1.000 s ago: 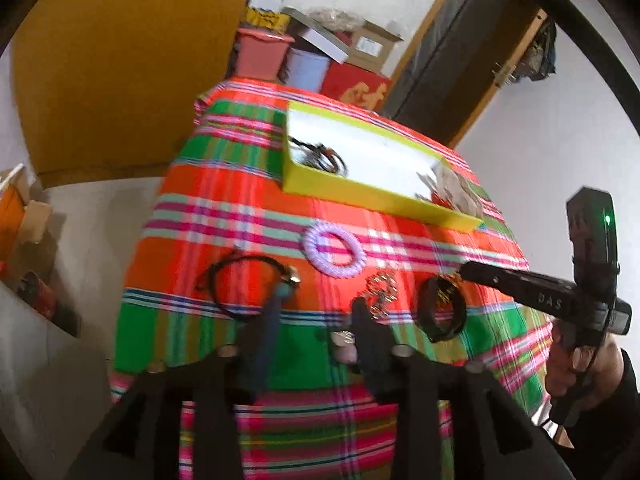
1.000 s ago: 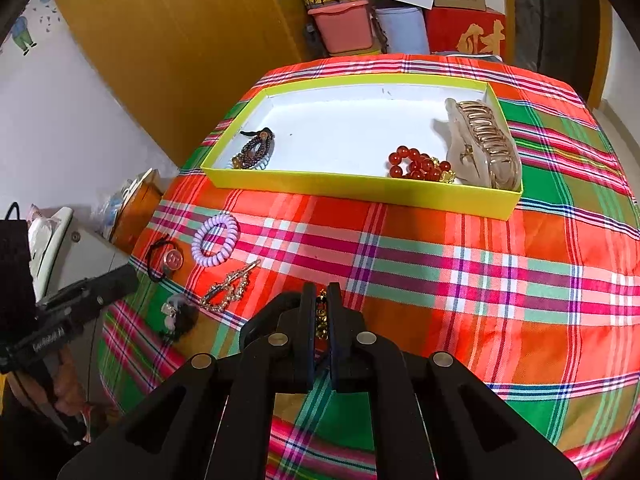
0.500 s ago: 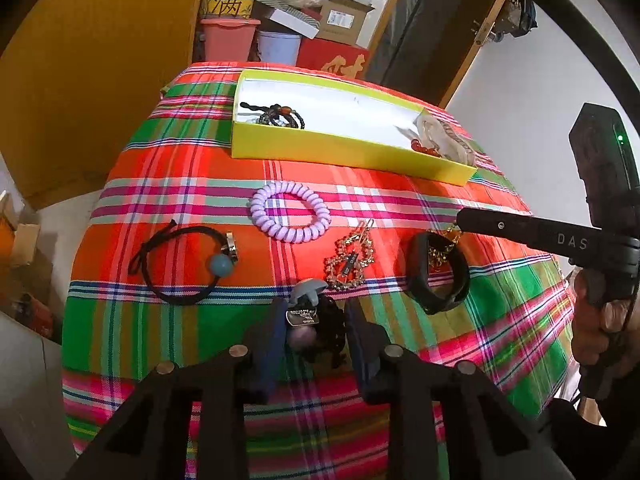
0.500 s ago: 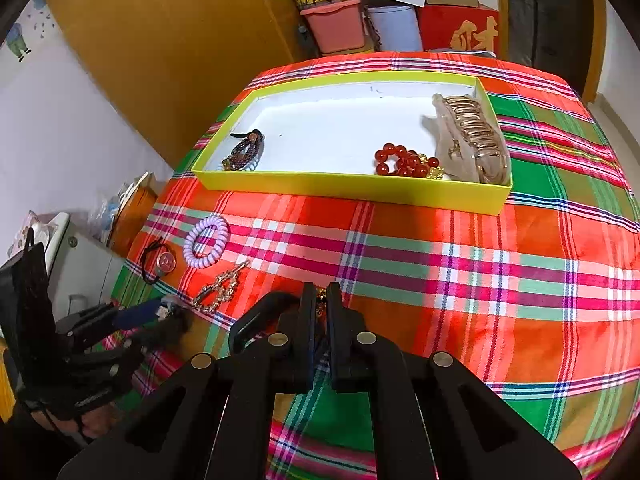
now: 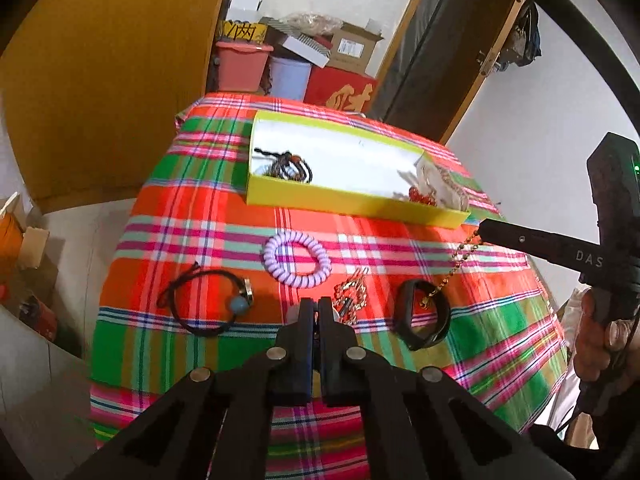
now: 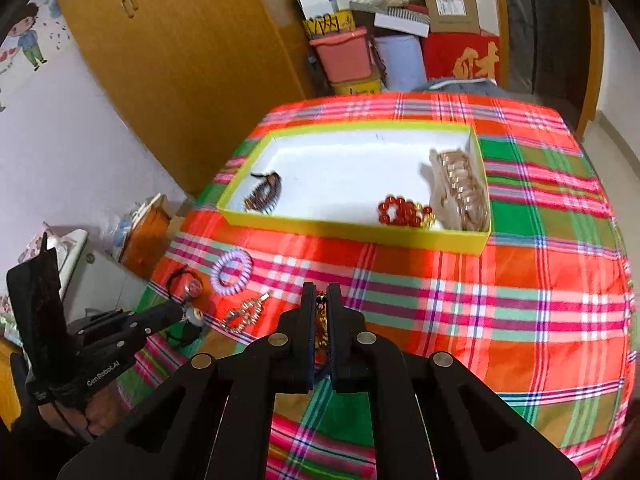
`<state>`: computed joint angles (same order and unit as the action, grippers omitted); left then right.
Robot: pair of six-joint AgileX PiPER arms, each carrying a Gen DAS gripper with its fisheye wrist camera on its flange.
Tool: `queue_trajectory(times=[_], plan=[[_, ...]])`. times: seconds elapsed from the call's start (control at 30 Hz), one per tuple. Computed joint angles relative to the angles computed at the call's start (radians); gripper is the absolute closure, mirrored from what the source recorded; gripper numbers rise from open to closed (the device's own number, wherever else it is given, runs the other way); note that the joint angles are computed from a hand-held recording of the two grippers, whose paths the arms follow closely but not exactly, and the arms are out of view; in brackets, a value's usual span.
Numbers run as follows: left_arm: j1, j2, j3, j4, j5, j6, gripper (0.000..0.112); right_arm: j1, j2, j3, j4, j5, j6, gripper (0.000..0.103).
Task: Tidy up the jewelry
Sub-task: 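Carry the hair tie with left gripper while right gripper carries gold charm toward the box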
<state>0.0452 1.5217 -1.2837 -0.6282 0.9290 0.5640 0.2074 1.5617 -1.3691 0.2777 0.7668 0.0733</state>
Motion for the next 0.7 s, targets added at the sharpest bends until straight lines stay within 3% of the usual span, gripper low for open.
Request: queue_trajectory(times=[0.37,0.7], plan=[[0.001,-0.009,-0.103,0.002,0.046,-0.041,0.111,0.002,-0.012,-0.088,-0.007,0.021,-0.027,0.099],[-0.064,0.079,-0.296,0.052,0.059,-0.111,0.111,-0.038,0.037,-0.218,-0.014,0.050,-0.066,0.099]])
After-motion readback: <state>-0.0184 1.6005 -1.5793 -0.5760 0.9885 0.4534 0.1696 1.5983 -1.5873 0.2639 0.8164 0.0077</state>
